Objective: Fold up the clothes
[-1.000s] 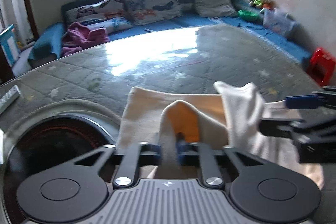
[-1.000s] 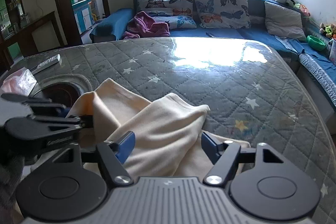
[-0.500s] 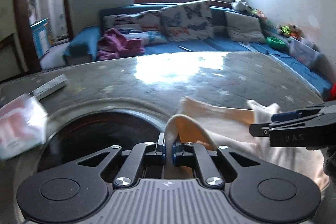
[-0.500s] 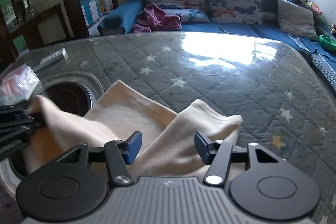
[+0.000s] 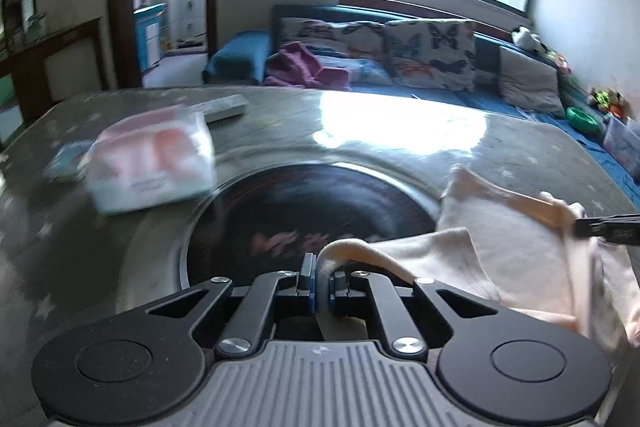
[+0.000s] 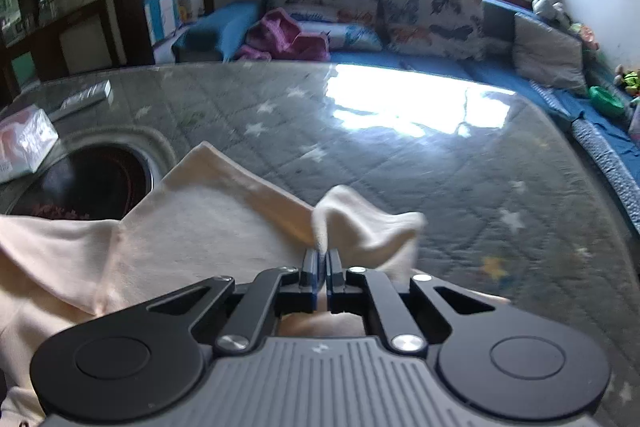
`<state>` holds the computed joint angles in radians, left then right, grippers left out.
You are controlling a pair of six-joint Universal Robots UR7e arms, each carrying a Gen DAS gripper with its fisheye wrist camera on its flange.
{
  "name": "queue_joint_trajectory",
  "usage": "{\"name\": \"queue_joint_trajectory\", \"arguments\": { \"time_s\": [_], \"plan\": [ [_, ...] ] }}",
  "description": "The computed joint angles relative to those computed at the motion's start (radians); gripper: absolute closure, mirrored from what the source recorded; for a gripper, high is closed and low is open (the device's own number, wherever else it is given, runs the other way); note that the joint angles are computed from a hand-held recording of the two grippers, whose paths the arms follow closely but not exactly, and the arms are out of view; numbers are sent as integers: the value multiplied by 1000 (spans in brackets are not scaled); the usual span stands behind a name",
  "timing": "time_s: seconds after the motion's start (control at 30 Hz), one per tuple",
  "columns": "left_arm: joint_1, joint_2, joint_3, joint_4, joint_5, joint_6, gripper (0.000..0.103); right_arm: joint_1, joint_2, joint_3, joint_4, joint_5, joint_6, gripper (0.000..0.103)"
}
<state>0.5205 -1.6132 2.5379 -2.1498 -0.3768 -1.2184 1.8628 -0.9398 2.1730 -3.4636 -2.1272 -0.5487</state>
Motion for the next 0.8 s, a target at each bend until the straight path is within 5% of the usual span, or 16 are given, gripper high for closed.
{"name": "queue_joint_trajectory", "arguments": {
  "time_s": [0.2,0.4,0.47,0.6,0.8],
  "plan": [
    [-107,-150,7,441,-56,-330,96,-15,-127,105,-109,9,-43,101],
    [-284,-265,8,810,-211,-638,97,-53,-281,238,-252,-16,-95,103],
    [-338,-283,14,868,-276,-684,96,-74,-329,280,-307,-37,-118,103],
    [-420,-308,28,926,-393,-728,90,-157,-480,351,-187,-2,-57,102],
    [-478,-283,-1,1006,-425,-775,59,-237,-534,398,-71,101,-39,94]
  ]
}}
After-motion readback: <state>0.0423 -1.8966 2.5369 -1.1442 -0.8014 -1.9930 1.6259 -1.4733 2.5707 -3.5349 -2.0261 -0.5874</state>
